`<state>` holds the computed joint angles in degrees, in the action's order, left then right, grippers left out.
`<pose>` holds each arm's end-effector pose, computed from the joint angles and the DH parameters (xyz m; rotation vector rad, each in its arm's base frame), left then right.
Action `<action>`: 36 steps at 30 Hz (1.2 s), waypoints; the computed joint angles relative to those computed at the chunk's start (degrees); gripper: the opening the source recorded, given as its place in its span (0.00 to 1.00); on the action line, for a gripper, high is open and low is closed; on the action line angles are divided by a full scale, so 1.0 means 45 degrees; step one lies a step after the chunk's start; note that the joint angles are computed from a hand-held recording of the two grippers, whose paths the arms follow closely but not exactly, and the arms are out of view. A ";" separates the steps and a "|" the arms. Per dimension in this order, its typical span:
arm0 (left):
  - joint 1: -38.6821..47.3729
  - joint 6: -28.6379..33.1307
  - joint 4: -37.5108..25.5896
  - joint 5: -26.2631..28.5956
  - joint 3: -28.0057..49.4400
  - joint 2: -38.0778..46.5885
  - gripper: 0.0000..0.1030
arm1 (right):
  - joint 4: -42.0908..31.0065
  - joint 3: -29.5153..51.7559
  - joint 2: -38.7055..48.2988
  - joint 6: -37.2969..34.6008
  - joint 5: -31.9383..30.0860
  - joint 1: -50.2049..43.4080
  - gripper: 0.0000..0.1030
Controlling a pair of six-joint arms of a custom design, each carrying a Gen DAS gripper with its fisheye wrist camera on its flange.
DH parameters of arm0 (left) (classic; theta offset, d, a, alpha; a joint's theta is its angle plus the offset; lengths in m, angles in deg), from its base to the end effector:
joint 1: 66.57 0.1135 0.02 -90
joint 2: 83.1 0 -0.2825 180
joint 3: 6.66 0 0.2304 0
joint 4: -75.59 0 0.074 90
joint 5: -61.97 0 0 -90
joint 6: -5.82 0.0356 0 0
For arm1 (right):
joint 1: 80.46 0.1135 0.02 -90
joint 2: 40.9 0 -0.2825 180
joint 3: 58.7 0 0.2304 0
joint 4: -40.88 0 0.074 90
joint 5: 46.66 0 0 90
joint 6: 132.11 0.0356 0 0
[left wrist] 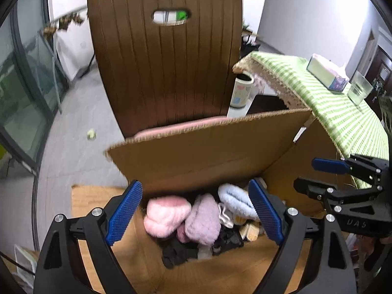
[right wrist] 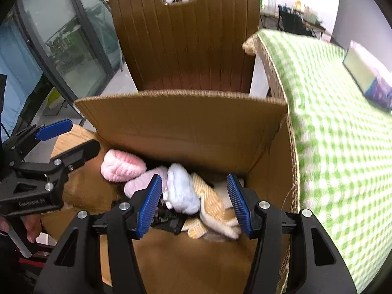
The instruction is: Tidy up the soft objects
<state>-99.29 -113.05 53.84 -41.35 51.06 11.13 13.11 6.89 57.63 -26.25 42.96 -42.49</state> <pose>0.2427 -0.1462 0.1658 0.0011 2.5496 -0.1153 0.2434 0.1902 0.1720 -0.5143 2.6202 0.3238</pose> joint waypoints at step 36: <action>-0.7121 -0.1761 0.1190 -0.9918 -0.0958 -0.4033 0.83 | 0.1846 -0.5535 -1.1206 0.0626 0.9450 0.4900 0.83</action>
